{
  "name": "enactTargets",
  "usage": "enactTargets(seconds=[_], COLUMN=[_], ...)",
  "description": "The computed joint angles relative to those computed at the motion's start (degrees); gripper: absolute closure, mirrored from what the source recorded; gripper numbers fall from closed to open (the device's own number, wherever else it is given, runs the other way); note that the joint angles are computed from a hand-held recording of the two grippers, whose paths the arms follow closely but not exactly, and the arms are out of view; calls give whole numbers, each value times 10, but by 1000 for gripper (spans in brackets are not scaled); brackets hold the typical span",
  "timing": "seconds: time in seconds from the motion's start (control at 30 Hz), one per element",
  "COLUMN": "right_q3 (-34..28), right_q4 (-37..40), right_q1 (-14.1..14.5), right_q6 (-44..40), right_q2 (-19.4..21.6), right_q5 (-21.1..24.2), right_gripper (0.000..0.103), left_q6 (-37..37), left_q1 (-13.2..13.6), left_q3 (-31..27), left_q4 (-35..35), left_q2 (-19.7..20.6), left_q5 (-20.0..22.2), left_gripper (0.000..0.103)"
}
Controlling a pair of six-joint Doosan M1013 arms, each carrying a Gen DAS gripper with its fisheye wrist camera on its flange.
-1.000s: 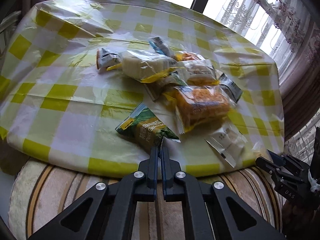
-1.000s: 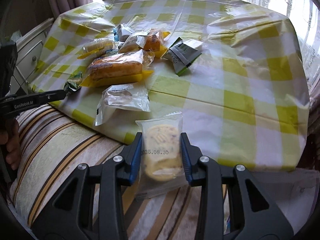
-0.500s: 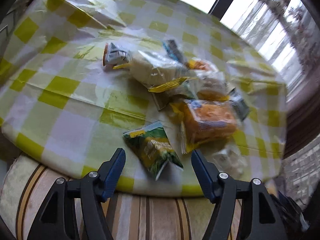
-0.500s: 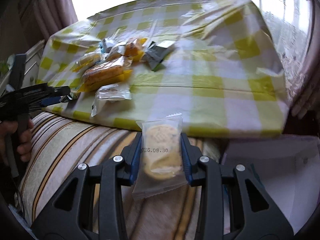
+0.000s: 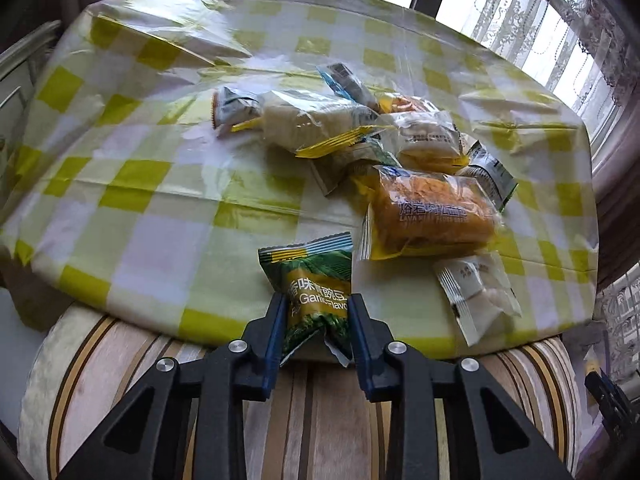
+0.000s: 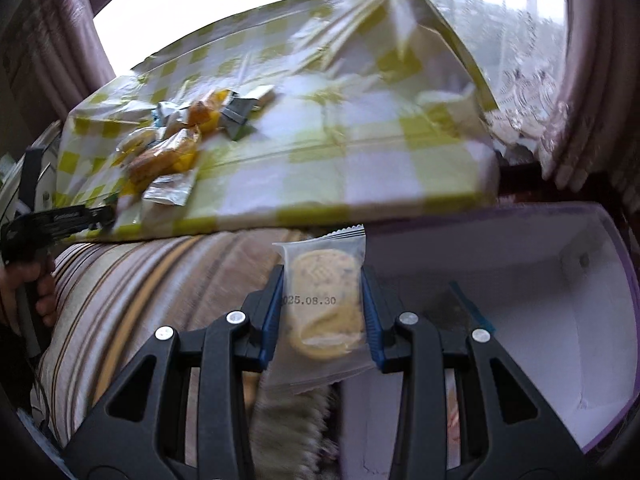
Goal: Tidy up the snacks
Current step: 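Carry both snacks over the white box and open both tools to release them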
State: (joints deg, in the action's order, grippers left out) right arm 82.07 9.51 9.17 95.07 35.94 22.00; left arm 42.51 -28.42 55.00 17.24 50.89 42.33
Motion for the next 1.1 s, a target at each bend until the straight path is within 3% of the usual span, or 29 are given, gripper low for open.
enactTargets(seconds=[0.1,0.2,0.33,0.43,0.5,0.7,0.87,0.93,1.0,1.1], right_q3=[11,24,37,48,53,59,66,67,70,73], right_q4=[-8,-38,-150,-200,-232,-281,-296,-311,-324,-325], right_q1=[-5,-10,-16,-22,-25,-32,-38,-40,-41,-43], right_q6=[18,58,190,258,299,373,402,423,443,446], right_q2=[-4,-9,-12,-16,-18,-19,-23,-24,-26,-28], right_q5=[-7,-16,-15,-11,-7,10,2,2,-2,-8], right_gripper=[63,63,63,63,63,62,56,36,28,28], left_q6=[-65,-75,17,169,285,510,595,609,600,597], left_q1=[-9,-18,-29,-35,-40,-58,-69,-71,-74,-72], left_q3=[28,49,47,27,-1,-86,-164,-198,-205,-195], left_q4=[66,95,35,-102,-211,-404,-477,-488,-471,-477], left_q2=[-16,-31,-35,-24,-9,36,78,95,98,94], left_q5=[-17,-55,-111,-141,-133,-72,8,47,56,45], left_gripper=[72,72,72,71,71,71,70,67,52,50])
